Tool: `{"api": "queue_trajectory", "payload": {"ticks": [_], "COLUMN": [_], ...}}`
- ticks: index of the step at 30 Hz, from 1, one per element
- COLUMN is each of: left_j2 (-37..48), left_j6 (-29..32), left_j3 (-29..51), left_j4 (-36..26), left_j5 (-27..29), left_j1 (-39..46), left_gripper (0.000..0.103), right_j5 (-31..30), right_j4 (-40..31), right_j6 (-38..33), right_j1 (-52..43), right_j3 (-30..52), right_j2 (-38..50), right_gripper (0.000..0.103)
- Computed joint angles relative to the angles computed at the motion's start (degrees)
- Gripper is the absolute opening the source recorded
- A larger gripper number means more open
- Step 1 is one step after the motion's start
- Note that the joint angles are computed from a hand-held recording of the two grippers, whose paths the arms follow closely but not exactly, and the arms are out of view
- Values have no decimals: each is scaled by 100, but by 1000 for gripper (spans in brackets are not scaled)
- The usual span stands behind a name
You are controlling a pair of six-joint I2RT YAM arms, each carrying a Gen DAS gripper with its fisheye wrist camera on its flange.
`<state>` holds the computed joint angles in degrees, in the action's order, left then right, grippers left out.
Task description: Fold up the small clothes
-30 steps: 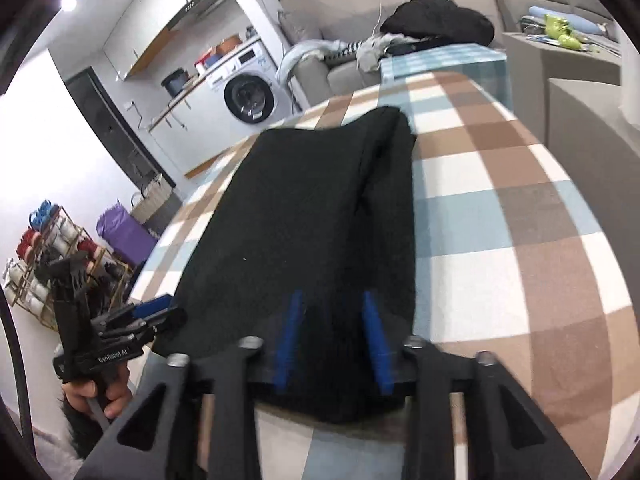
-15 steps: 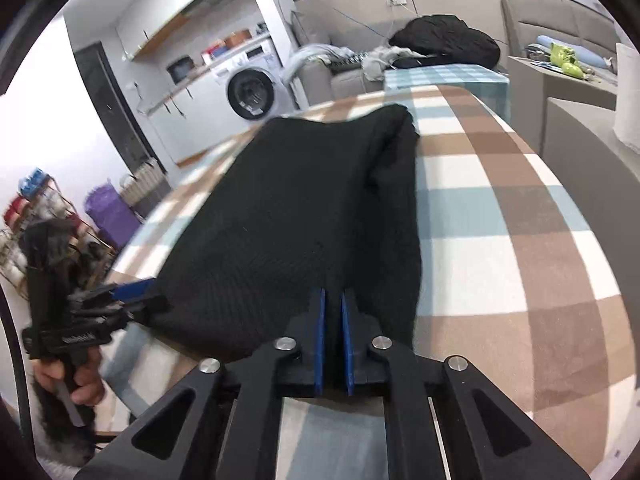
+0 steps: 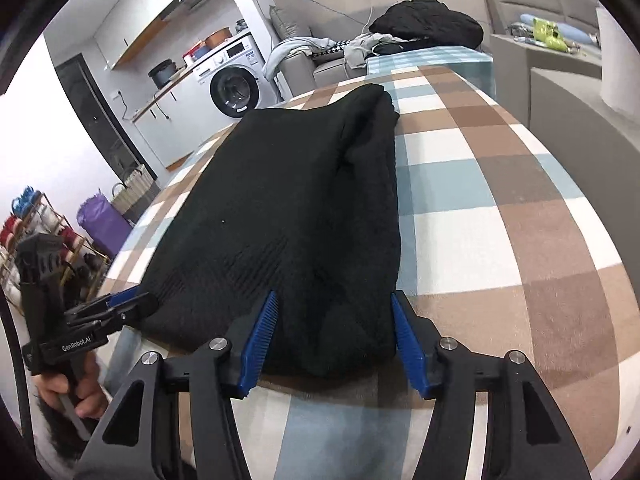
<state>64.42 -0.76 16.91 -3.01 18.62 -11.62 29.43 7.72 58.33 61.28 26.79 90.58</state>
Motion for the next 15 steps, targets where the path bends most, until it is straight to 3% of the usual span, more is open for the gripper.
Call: {"api": "queue_trajectory", "payload": {"ticks": [5,15], "left_j2": [23,701], "left_j6": [-64,100], "left_j3": [15,550], "left_j4": [62,158], "left_j5": [-195,-582], "left_j1": [-126,74], "left_gripper": [23,23], "right_j5": [-118,-437], "right_j4": [151,-71], "right_j6": [-105,-678], "right_j1": [-103,-523], "right_j3": [142,932], "right_j2": [223,841], "right_gripper": [34,33]}}
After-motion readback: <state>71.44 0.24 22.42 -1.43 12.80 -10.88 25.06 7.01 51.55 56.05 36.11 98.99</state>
